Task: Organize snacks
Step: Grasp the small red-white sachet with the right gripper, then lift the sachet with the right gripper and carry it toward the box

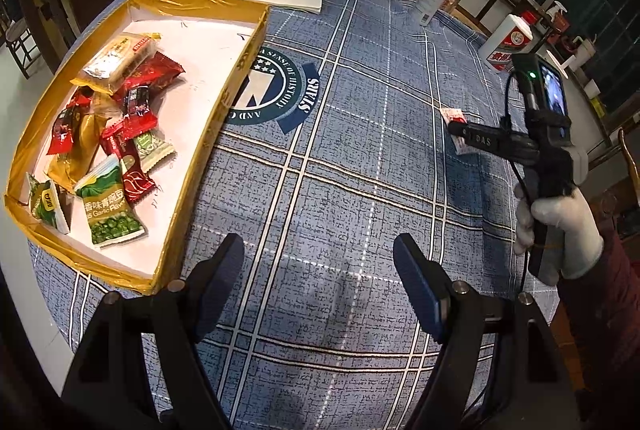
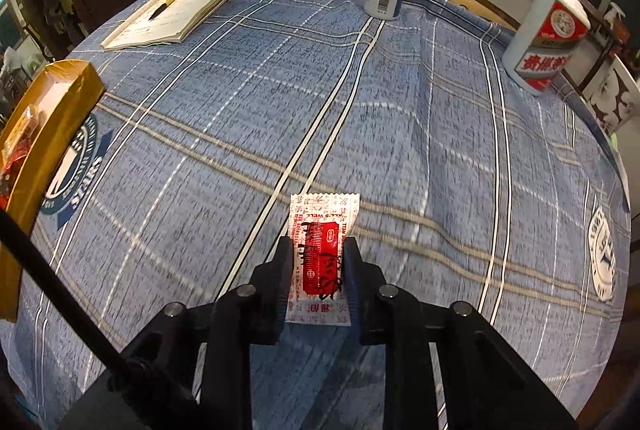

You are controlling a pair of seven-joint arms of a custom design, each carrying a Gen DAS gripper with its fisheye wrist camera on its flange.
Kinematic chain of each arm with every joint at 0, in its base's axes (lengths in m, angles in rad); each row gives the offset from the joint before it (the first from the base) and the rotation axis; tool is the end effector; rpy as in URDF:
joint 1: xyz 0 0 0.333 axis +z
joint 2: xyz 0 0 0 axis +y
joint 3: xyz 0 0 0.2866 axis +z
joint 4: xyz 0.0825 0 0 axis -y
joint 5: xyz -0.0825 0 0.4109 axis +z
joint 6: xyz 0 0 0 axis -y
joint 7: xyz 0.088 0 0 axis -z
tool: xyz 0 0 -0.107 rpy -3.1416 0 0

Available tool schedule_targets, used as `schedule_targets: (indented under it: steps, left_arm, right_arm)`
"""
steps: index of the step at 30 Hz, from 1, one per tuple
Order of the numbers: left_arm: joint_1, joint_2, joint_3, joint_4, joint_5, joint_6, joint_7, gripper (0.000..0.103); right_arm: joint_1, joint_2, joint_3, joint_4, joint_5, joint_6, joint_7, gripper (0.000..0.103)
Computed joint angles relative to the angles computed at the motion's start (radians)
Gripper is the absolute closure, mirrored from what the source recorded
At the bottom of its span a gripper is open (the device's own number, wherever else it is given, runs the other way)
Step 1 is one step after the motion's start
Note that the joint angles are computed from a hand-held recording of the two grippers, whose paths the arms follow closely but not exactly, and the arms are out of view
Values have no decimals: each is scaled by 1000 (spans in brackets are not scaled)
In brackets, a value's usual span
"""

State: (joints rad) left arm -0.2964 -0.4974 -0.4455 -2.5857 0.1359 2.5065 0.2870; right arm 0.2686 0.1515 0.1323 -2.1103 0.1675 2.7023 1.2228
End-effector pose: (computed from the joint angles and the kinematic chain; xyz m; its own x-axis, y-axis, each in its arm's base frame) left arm 0.3437 -0.3080 0.4095 0.3850 -0.8943 0.2281 -0.8020 -0.4465 -0.3969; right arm 0.5725 0.2352 0.3466 0.5701 -0.8215 0.0021 -0.7371 -0.5126 -0.4404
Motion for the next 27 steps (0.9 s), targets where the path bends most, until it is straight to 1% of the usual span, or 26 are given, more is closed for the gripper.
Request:
schedule_targets:
  steps: [4, 9, 13, 16, 21, 23, 27]
  left_arm:
    - [-2, 4, -1, 0, -2, 5, -5, 26]
    - [-8, 3, -3, -6, -5, 9, -7, 26]
    - [-19, -13, -4, -20, -14, 3, -10, 26]
    - [-29, -29, -3, -34, -25, -1, -11, 26]
    - [-37, -63, -4, -57, -36, -8, -8, 26]
    - [-40, -79, -3, -66, -41, -13, -6, 26]
    - [-43, -118, -3, -89, -51, -23, -2, 26]
  right_arm:
    - [6, -88, 5, -87, 47, -7, -33, 82]
    - [58, -219, -14, -211, 100, 3, -82, 82]
    - [116, -314, -34, -292, 93, 8, -94, 82]
    - [152, -374, -38, -340, 50, 22, -67, 82]
    - [197, -408, -52, -362, -2, 30, -29, 82]
    - [207, -416, -47, -369, -28, 37, -6, 82]
    - [234, -426, -53, -374, -42, 32, 15, 82]
